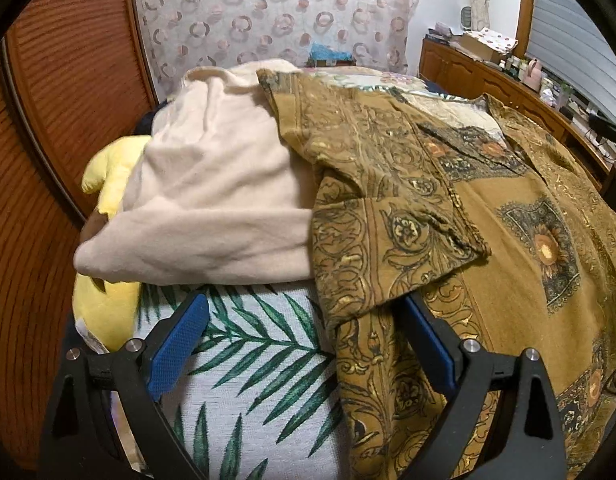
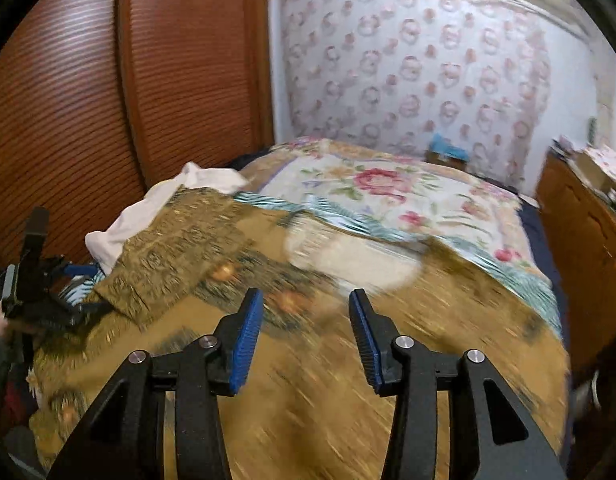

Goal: Fold small clothes

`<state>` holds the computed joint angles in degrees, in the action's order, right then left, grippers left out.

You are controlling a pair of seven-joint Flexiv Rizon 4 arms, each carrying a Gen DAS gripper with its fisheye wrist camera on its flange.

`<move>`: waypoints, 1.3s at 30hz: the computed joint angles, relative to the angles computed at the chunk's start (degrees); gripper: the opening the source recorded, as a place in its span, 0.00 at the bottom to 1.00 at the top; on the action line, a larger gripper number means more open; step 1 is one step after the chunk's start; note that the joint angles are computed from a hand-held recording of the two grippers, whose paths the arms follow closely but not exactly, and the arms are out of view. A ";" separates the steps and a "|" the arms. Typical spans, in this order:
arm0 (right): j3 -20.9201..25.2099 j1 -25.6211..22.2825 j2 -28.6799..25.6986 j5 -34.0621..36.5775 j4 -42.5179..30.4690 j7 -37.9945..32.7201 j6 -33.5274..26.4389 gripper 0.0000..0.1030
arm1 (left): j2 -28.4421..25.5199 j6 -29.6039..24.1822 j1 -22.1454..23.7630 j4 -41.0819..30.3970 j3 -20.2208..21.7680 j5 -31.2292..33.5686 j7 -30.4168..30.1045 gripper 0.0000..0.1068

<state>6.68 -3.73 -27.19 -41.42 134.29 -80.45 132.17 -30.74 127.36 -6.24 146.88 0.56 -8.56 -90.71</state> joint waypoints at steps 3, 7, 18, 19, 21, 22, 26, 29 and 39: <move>-2.04 -2.17 1.09 3.99 3.80 -4.03 5.87 0.49 | -0.09 4.74 -0.09 1.05 0.21 0.59 -1.49 0.90; -4.15 -5.20 2.98 7.61 7.69 -7.19 10.78 0.52 | 1.95 9.45 1.40 2.13 -1.12 3.49 -4.34 0.90; -6.26 -8.51 2.62 12.42 10.22 -4.88 9.18 0.71 | 2.91 2.46 -1.88 -6.96 -6.39 6.59 -4.25 0.90; -6.28 -9.07 1.93 11.70 9.80 -3.98 7.73 0.71 | 2.30 1.09 -2.46 -8.29 -6.63 6.61 -3.66 0.90; -6.00 -9.53 0.76 11.45 9.47 -2.65 4.71 0.71 | 1.06 -2.28 -4.60 -10.97 -6.64 5.51 -1.87 0.90; -5.70 -10.54 0.11 10.12 8.81 -1.65 3.50 0.71 | 0.50 -3.82 -6.46 -12.12 -6.28 4.16 -0.92 0.90; -4.05 -14.51 -2.33 4.67 7.79 2.85 -0.25 0.71 | -1.34 -9.66 -9.46 -16.14 -6.53 2.13 1.39 0.90; -3.21 -16.17 -3.27 2.41 7.24 5.48 -2.15 0.71 | -2.18 -13.43 -10.95 -18.29 -6.48 1.04 2.45 0.90; -1.24 -32.04 -6.75 -36.15 -6.78 36.36 -8.08 0.66 | -3.97 -20.03 -17.03 -22.96 -3.00 -1.89 5.35 0.90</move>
<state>5.44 -35.76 -33.94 -77.57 127.50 -44.08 124.08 -34.71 107.34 -23.27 123.92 -2.44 -10.45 -85.37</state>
